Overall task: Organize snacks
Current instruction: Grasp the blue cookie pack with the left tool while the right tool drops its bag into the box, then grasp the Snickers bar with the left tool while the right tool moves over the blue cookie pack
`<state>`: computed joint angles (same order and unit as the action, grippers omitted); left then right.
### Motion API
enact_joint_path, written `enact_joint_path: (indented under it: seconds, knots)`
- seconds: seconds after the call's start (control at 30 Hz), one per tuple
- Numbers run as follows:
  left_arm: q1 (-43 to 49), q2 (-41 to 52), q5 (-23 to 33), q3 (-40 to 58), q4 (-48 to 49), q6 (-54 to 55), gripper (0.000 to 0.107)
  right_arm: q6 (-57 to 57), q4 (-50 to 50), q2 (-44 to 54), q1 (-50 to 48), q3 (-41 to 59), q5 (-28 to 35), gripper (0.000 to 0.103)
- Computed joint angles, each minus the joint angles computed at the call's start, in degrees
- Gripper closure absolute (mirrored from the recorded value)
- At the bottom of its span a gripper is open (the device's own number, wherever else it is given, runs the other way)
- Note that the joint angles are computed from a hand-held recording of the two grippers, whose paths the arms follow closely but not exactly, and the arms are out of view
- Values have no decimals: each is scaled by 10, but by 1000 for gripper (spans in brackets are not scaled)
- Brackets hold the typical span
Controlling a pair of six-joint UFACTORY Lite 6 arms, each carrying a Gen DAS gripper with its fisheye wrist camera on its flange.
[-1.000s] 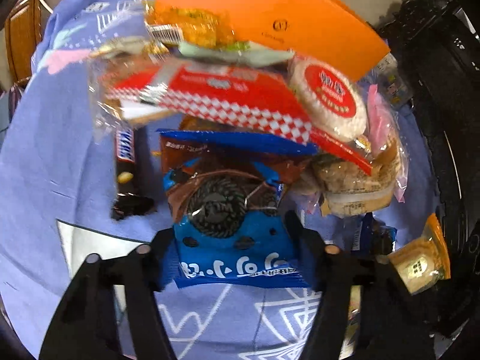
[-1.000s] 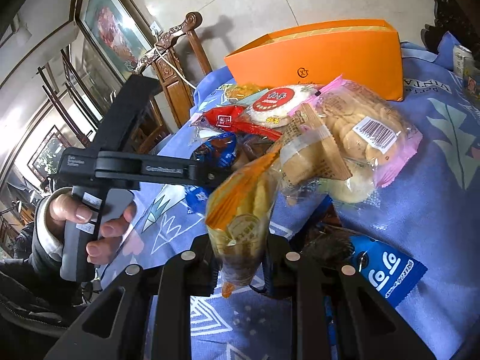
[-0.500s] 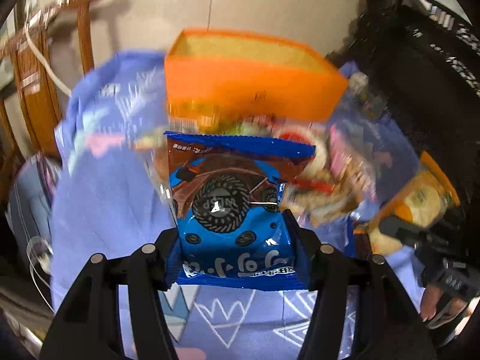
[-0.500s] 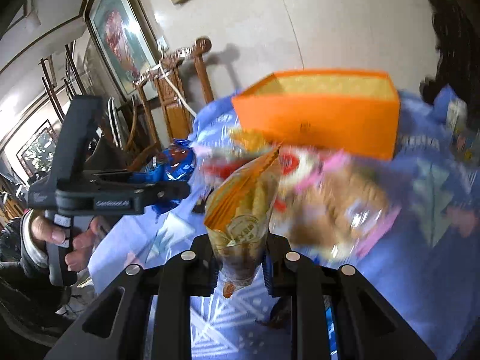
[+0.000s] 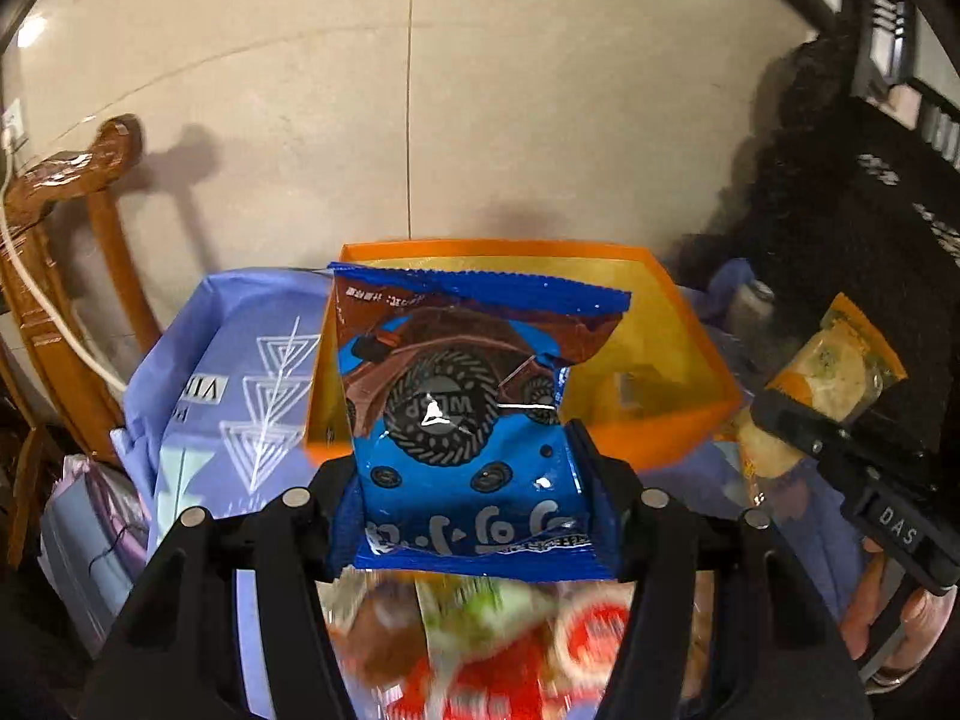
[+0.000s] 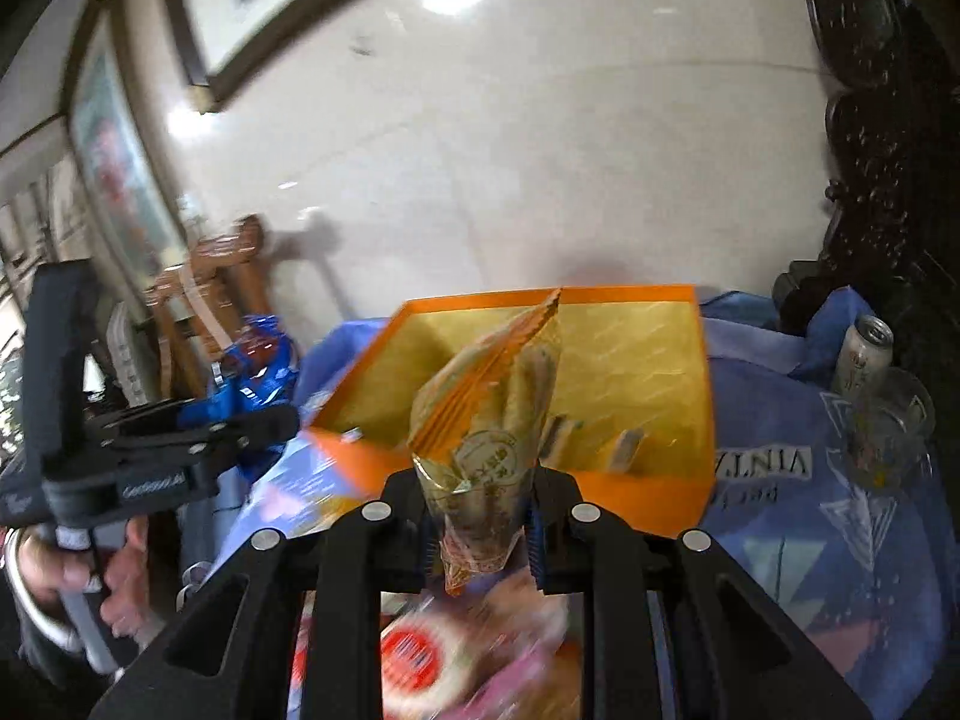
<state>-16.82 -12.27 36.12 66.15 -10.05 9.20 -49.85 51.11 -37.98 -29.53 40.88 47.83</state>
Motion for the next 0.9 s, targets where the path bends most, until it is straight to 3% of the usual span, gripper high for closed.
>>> enact_joint_path:
  seconds: [0.13, 0.23, 0.27, 0.3, 0.37, 0.43, 0.53, 0.7, 0.9]
  knots:
    - [0, 174, -30, 118, 4, -25, 49, 6, 9, 161, 66, 59, -122, 80]
    - [6, 269, -39, 183, -21, -14, 47, 17, 3, 254, 94, 95, -166, 77]
    - [8, 290, -43, 192, -35, -9, 46, 22, 3, 289, 100, 109, -175, 71]
    - [10, 298, -50, 189, -44, -4, 36, 44, -17, 320, 108, 125, -183, 50]
    - [2, 302, -68, 171, -7, -42, 10, 107, -69, 333, 126, 123, -224, 29]
    - [-3, 276, -95, 129, 4, -40, 10, 95, -52, 298, 130, 87, -250, 29]
    - [-8, 232, -101, 81, 12, -24, 10, 19, 13, 244, 107, 40, -230, 29]
    - [-8, 141, -89, 7, 19, -16, 10, 37, -26, 133, 79, -13, -185, 25]
    - [6, -4, -69, -113, 14, 17, 10, 23, -52, -61, -26, -106, -43, 19]
